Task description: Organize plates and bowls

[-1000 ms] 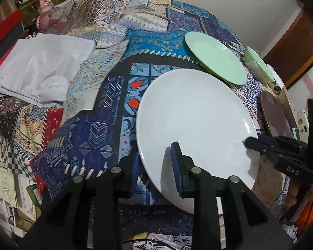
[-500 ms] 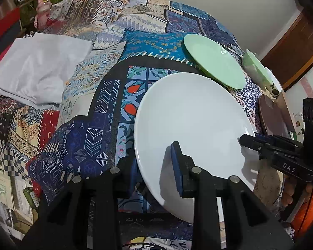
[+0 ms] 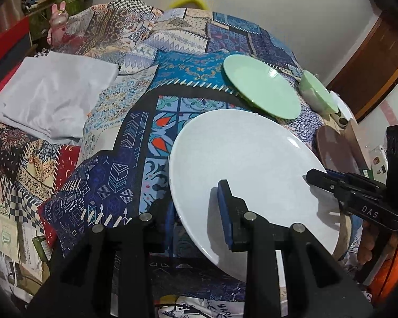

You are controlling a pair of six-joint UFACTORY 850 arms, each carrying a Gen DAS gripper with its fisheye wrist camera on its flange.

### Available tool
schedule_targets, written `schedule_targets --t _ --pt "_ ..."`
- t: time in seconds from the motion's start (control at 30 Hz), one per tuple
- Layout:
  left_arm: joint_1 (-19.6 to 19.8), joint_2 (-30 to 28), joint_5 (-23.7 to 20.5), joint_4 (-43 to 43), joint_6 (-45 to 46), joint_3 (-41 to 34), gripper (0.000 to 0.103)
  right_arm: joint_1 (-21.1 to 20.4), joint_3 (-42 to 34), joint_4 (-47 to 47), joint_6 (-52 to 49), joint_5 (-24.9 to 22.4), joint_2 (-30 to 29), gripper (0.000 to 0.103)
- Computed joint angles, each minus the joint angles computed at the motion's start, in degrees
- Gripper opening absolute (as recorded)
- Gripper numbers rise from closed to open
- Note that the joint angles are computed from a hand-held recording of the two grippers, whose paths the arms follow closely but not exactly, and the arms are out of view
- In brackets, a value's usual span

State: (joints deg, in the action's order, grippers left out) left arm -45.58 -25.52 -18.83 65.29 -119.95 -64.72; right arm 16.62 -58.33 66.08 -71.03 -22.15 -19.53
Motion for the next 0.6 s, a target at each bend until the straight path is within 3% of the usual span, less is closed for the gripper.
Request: schedule_targets --t 0.6 --pt "-2.62 -1.94 -4.13 -3.07 7.51 -7.03 0.030 -4.22 3.61 8.67 -8.97 -0.46 4.98 0.025"
